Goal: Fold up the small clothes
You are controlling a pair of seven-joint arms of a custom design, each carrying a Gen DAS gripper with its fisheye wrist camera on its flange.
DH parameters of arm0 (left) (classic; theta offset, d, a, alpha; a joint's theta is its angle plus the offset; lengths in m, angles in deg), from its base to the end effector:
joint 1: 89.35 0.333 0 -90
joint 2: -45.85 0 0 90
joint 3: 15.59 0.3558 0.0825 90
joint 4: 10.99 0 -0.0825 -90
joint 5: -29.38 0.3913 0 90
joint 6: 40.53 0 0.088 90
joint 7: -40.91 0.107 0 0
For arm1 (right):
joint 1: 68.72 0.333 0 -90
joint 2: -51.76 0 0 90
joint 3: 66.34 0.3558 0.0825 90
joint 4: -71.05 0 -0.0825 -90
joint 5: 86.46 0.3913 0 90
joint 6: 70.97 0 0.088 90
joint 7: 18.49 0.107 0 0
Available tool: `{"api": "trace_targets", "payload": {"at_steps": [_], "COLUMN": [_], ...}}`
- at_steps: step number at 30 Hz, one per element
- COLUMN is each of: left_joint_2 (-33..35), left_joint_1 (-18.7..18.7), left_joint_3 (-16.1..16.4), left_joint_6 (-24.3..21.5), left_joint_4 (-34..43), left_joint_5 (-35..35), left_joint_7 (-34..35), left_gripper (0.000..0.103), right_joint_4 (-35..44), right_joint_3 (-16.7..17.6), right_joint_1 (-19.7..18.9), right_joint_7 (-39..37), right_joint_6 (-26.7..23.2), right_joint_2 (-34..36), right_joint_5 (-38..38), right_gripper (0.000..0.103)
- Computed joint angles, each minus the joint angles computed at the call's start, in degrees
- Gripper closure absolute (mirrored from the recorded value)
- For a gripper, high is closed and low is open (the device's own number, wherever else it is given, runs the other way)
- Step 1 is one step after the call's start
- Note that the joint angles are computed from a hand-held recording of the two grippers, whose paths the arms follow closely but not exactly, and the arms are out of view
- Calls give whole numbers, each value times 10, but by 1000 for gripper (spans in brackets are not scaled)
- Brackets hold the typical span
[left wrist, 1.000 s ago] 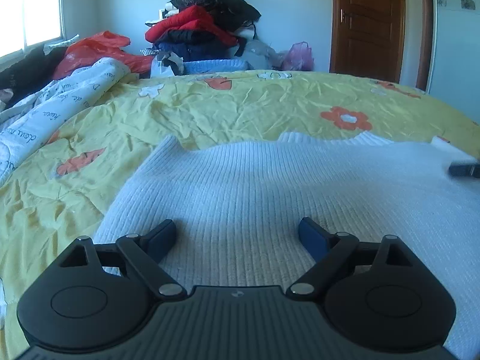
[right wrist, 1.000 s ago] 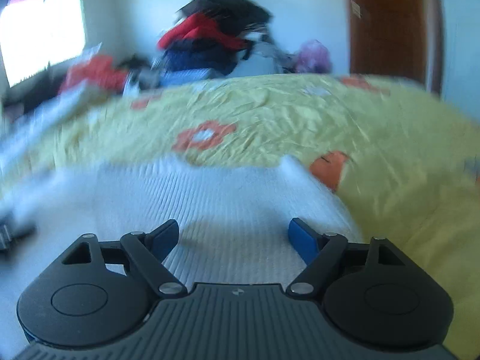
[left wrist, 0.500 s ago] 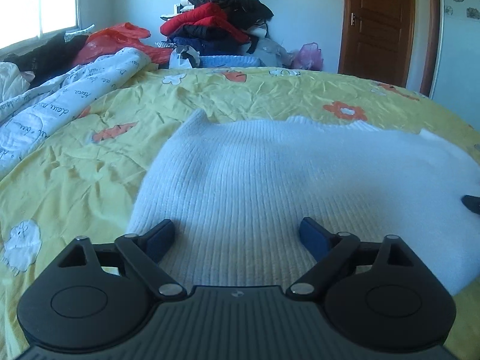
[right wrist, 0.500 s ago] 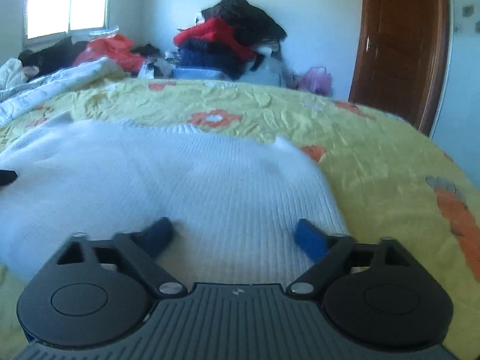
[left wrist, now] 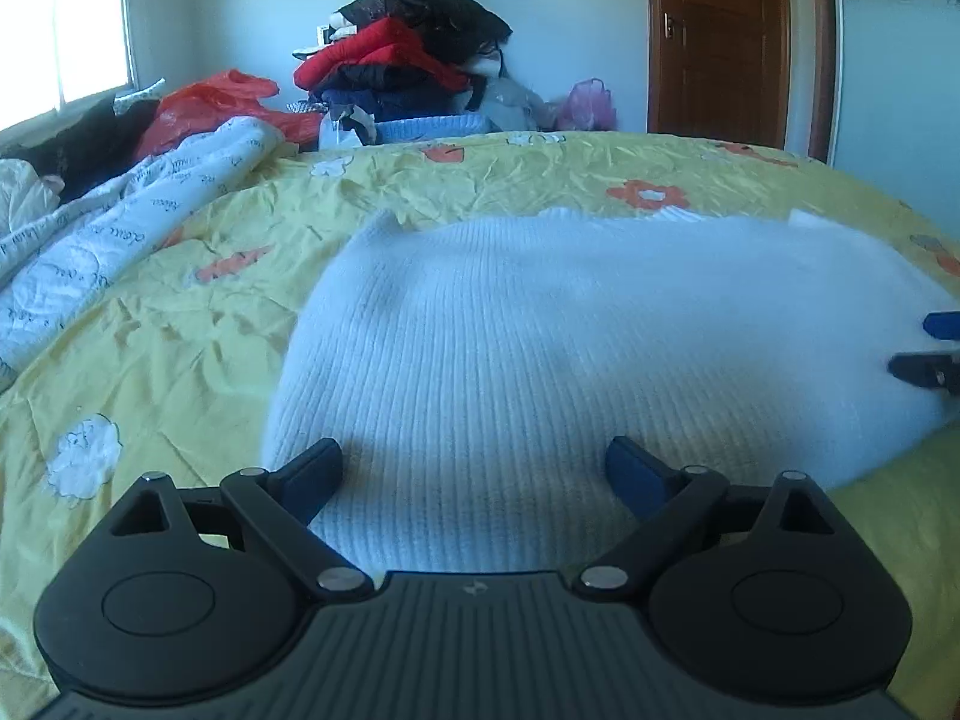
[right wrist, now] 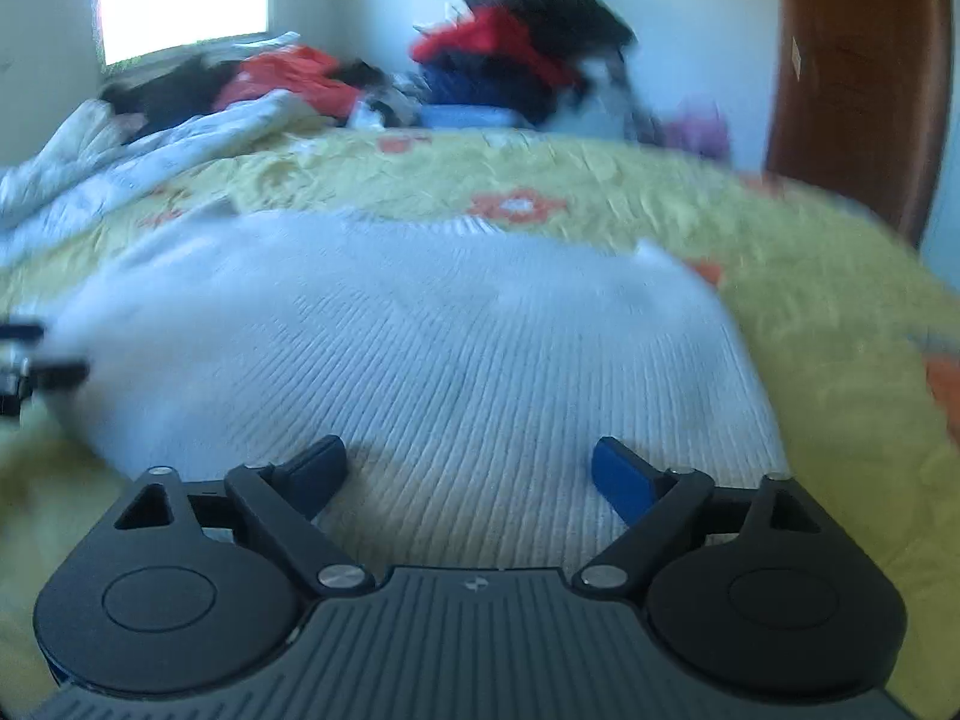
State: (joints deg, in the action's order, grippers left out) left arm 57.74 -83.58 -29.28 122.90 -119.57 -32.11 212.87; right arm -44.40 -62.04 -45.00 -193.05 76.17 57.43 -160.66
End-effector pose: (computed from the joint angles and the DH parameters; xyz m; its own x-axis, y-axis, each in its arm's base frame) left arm 0.6568 -0.0323 0.4955 -0.5268 -0.8441 -0.0996 -0.4571 0.3801 -0.8041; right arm 0.5363 0.3012 0.4801 -0.1882 -0.9821 0.0002 -0.5542 0.1060 -0.8256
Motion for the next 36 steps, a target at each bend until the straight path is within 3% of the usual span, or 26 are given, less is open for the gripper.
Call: {"api": "trace_targets", "payload": {"at_steps": [3,6,8,11,14,15,16,17,18,20,23,25,27,29,30,31,33,34,36], "left_joint_2": [-9,-32,-36,-22,1,7,16,28,36,49,54,59,52,44,40,35,16,8,0], "left_joint_1": [-5,16,16,30,50,54,58,58,51,41,56,58,65,64,66,68,76,79,74], "left_joint_3": [11,10,38,72,71,66,61,58,58,61,52,48,38,37,36,36,35,35,39], "left_joint_6": [-13,-21,-51,-160,-236,-241,-254,-261,-254,-237,-252,-247,-227,-227,-226,-226,-232,-235,-228], "left_joint_4": [4,-5,-4,23,51,57,69,82,93,113,128,124,108,103,98,92,67,55,42], "left_joint_5": [48,-38,-7,64,49,34,23,20,40,96,114,134,113,122,113,103,59,30,-12], "left_joint_7": [-61,-29,-135,-340,-422,-423,-426,-442,-472,-527,-525,-507,-478,-472,-464,-464,-454,-443,-437], "left_gripper": [8,8,8,8,8,8,8,19,53,74,79,80,79,74,70,64,22,15,13], "right_joint_4": [0,-35,-71,-120,-147,-150,-148,-143,-132,-128,-145,-150,-148,-146,-145,-147,-147,-146,-137], "right_joint_3": [-1,7,16,26,27,27,27,23,34,28,28,35,20,41,43,46,52,54,52], "right_joint_1": [-8,-6,-15,-36,-63,-72,-83,-86,-93,-92,-95,-93,-73,-92,-93,-97,-104,-107,-112], "right_joint_7": [-28,39,79,112,147,159,182,215,222,217,191,77,16,50,65,101,149,163,186], "right_joint_6": [13,-19,-37,-37,17,46,84,104,91,105,111,83,77,75,68,64,48,42,48], "right_joint_2": [-12,-58,-97,-140,-146,-139,-125,-113,-104,-105,-145,-147,-123,-125,-130,-138,-150,-157,-158], "right_joint_5": [52,23,27,92,128,127,107,74,58,59,58,122,160,134,130,109,70,55,28], "right_gripper": [19,18,17,17,18,26,40,41,46,69,77,78,74,66,51,40,36,36,35]}}
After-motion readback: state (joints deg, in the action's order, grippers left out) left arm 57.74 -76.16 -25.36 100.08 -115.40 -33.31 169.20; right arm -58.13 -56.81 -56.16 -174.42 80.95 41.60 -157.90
